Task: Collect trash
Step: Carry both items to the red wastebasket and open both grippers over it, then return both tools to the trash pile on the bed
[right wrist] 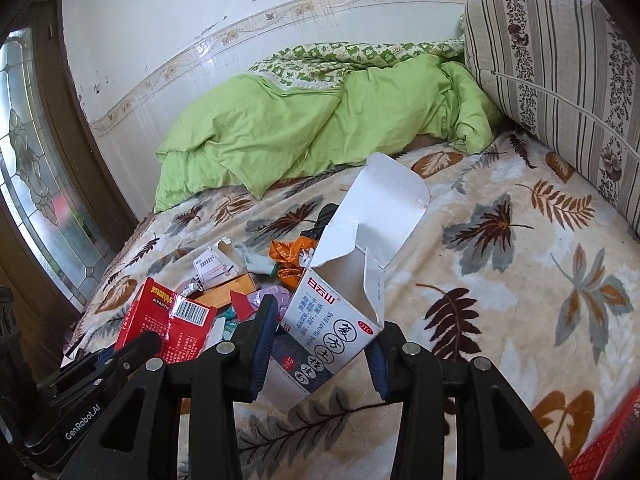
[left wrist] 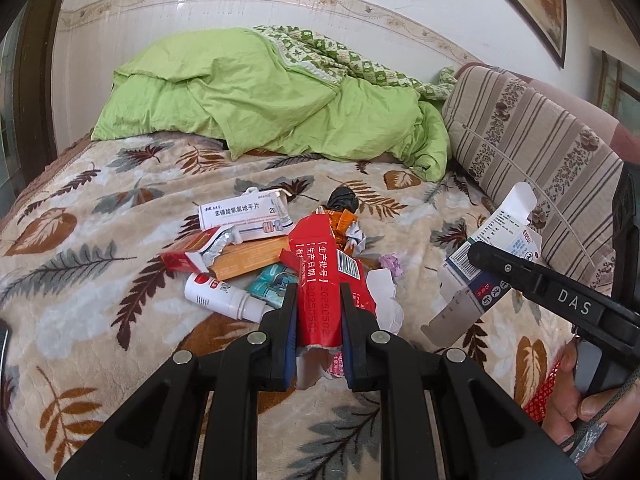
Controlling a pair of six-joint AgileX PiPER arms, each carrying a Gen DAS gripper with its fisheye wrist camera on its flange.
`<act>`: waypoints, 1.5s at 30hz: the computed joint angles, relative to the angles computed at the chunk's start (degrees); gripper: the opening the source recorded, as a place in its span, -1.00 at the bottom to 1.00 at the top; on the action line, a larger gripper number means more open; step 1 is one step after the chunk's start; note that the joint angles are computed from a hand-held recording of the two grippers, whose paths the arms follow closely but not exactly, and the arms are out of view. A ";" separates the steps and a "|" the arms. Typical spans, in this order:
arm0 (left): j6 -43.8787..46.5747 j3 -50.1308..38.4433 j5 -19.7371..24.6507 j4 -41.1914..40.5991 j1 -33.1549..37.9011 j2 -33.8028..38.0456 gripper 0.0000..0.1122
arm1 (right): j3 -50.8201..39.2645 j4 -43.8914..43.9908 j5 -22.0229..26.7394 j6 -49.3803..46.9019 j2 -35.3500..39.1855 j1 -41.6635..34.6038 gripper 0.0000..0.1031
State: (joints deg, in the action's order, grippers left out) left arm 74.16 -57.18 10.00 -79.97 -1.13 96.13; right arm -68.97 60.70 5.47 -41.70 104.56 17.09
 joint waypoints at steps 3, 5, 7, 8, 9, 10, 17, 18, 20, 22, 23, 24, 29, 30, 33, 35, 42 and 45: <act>-4.50 0.19 0.13 4.24 -0.51 -1.07 -0.70 | 1.48 4.69 -0.62 -4.47 -1.74 -0.23 -0.15; -6.12 0.40 0.40 5.77 -0.79 -2.13 -0.70 | 2.67 6.81 -0.58 -6.45 -3.34 -0.60 -0.15; -7.40 0.70 0.47 7.14 -1.45 -3.53 -0.70 | 4.45 14.96 -0.25 -14.30 -5.49 -1.28 -0.15; -7.34 0.88 0.59 7.22 -1.85 -4.28 -0.70 | 5.39 18.59 -0.21 -17.94 -6.67 -1.58 -0.15; -6.05 1.23 0.72 6.26 -2.43 -5.25 -0.70 | 6.27 21.93 -0.18 -21.22 -7.75 -1.86 -0.15; -5.29 1.50 0.72 5.77 -2.99 -5.87 -0.70 | 7.74 27.56 0.19 -26.73 -9.36 -2.40 -0.15; -7.64 1.38 4.03 7.74 -8.38 -8.30 -0.70 | 21.27 29.17 7.66 -30.57 -25.00 -12.32 -0.15; -8.46 0.61 5.59 7.96 -9.83 -8.21 -0.70 | 22.95 25.84 8.89 -27.88 -27.54 -14.89 -0.15; -10.41 -0.69 7.27 8.74 -13.03 -7.74 -0.70 | 25.82 19.50 12.86 -22.53 -32.45 -21.91 -0.15; -12.48 -2.29 7.70 10.70 -16.34 -6.85 -0.70 | 28.18 13.99 17.01 -19.14 -36.91 -30.20 -0.15; -14.10 -3.44 7.42 12.46 -19.05 -6.21 -0.70 | 29.10 12.11 17.96 -18.31 -38.47 -33.22 -0.15; -15.26 -4.47 7.38 13.77 -21.28 -5.58 -0.70 | 29.78 10.58 18.86 -17.64 -39.66 -35.91 -0.15; -31.17 -13.01 9.35 29.90 -32.76 0.50 -0.70 | 32.13 7.69 27.24 -19.65 -41.26 -54.75 -0.15; -33.28 -14.65 10.12 32.03 -34.23 1.81 -0.70 | 31.97 7.30 28.25 -19.86 -40.75 -57.02 -0.15; -40.33 -21.02 13.26 38.77 -38.85 7.00 -0.69 | 31.92 7.31 30.97 -21.98 -38.81 -63.68 -0.15; -45.28 -24.76 14.82 43.54 -41.31 10.04 -0.69 | 31.86 7.06 31.48 -23.28 -37.58 -66.32 -0.11; -55.39 -29.48 16.09 52.54 -44.92 13.63 -0.13 | 31.54 7.21 31.27 -25.56 -34.93 -70.67 0.13; -57.25 -27.00 14.62 54.68 -44.58 11.49 -0.12 | 31.59 8.02 33.11 -26.98 -34.87 -71.87 0.16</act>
State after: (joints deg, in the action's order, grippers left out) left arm 16.92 -84.19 24.62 -25.29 -45.71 107.63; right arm -37.38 68.72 38.58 -68.69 69.69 -54.78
